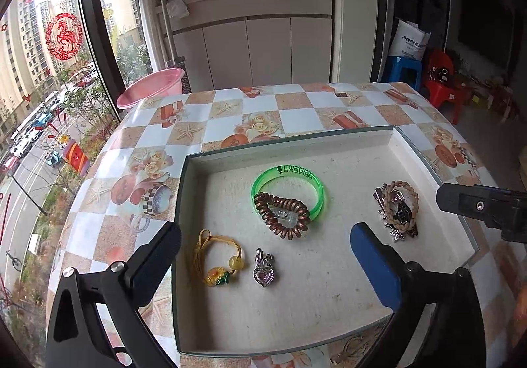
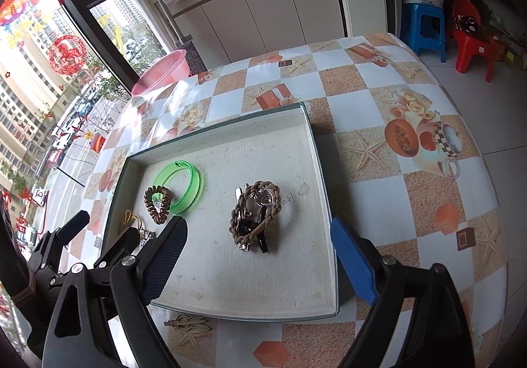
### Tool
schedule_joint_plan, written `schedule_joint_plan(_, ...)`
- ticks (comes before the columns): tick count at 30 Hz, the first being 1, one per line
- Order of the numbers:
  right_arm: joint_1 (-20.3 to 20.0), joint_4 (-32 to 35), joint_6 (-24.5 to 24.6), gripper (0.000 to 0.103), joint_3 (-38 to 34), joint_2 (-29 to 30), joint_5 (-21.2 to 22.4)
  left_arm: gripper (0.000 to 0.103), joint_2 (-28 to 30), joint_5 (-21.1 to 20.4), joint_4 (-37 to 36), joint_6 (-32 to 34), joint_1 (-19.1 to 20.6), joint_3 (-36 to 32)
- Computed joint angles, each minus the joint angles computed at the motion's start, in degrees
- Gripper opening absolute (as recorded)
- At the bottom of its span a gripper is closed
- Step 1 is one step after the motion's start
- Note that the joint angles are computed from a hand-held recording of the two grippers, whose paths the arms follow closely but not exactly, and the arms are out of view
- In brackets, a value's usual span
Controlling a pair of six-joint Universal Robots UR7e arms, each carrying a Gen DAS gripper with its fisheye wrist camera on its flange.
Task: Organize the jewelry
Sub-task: 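Withdraw both tools toward the beaded bracelet and bunny-ear hair clip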
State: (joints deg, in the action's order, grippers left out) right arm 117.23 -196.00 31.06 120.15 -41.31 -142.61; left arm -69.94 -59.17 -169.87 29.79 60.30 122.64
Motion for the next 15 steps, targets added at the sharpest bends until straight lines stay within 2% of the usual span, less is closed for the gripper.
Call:
schedule_joint_plan(7,2.1,-5.64,-0.34,0.103,1.45,1.1,-1.16,0.103,-4.62,-0.2,2.32,-0.21,-0.19,2.07)
schedule_joint_plan(12,4.2,-5.23,1.9,0.103,2.67,0.22,-0.45,0.103,-9.82,-1.1,4.22,0.29,-0.14,4.54)
schedule_joint_plan(15,5.68,-1.97,4.59,0.103,3.16,-0.63,-0.1,0.103,-13.38,-1.38,4.28,1.62,-0.11,7.08)
